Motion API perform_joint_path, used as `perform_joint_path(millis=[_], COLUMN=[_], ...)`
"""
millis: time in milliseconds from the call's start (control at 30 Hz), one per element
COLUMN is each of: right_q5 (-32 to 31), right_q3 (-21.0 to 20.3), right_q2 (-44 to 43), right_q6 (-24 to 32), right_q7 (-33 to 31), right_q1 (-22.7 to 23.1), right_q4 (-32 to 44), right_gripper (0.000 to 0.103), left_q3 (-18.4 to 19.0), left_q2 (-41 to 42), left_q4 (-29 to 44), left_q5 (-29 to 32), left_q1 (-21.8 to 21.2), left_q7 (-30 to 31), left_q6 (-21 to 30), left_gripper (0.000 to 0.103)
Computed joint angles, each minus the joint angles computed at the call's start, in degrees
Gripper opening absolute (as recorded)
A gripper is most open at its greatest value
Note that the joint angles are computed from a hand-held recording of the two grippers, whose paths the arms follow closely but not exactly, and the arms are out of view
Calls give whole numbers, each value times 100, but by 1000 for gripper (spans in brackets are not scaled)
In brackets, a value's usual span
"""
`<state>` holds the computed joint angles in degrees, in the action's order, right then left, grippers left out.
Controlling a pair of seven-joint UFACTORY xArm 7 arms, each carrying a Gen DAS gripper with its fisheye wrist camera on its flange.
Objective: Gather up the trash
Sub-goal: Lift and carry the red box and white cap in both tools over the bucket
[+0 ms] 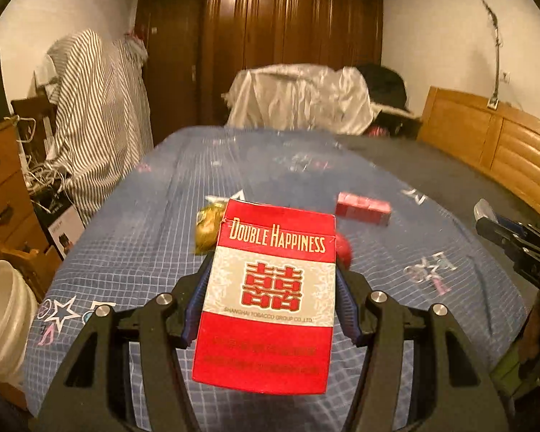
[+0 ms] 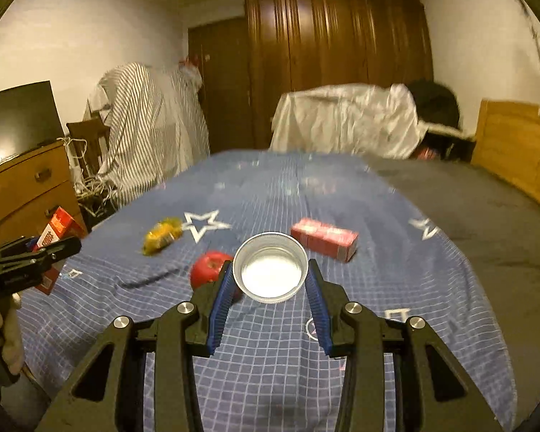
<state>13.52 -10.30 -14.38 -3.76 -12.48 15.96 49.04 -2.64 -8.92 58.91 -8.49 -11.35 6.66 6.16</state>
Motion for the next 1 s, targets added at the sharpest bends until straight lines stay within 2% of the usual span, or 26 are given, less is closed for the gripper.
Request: perform_joint_path(millis=[33, 100, 233, 367, 767, 900, 1000], right_q5=[-136, -358, -661, -861, -1164, -1215, -1205], right_q3=[340, 740, 1090, 1100, 1204, 1066, 911], right_q2=[-153, -486, -1094, -1464, -1826, -1570, -1263], right_q6=[-54, -134, -256, -252, -46, 3, 45], right_q7=[151, 375, 766, 992, 1401, 1363, 1236], right_q1=[-359, -785, -1192, -1196, -1266, -997, -598], right_q4=[-139, -418, -895, -1160, -1352, -1073, -722], right_gripper=[41, 42, 42, 42, 42, 42, 42], left_q3=[-24, -94, -251, -372, -155, -171, -149], left_q2=[-90, -241, -490, -654, -788, -823, -855], left_q4=[-86, -245, -532, -700, -838, -823, -793], left_q5=[12, 82, 347, 573, 735, 789, 858], left_q1=[1, 16, 80, 165, -4, 161, 380], left_q7=[-29, -144, -441, -705, -834, -897, -954], left_q6=[-72, -228, -520, -684, -733, -729, -685], left_gripper=[57, 57, 57, 57, 57, 57, 57])
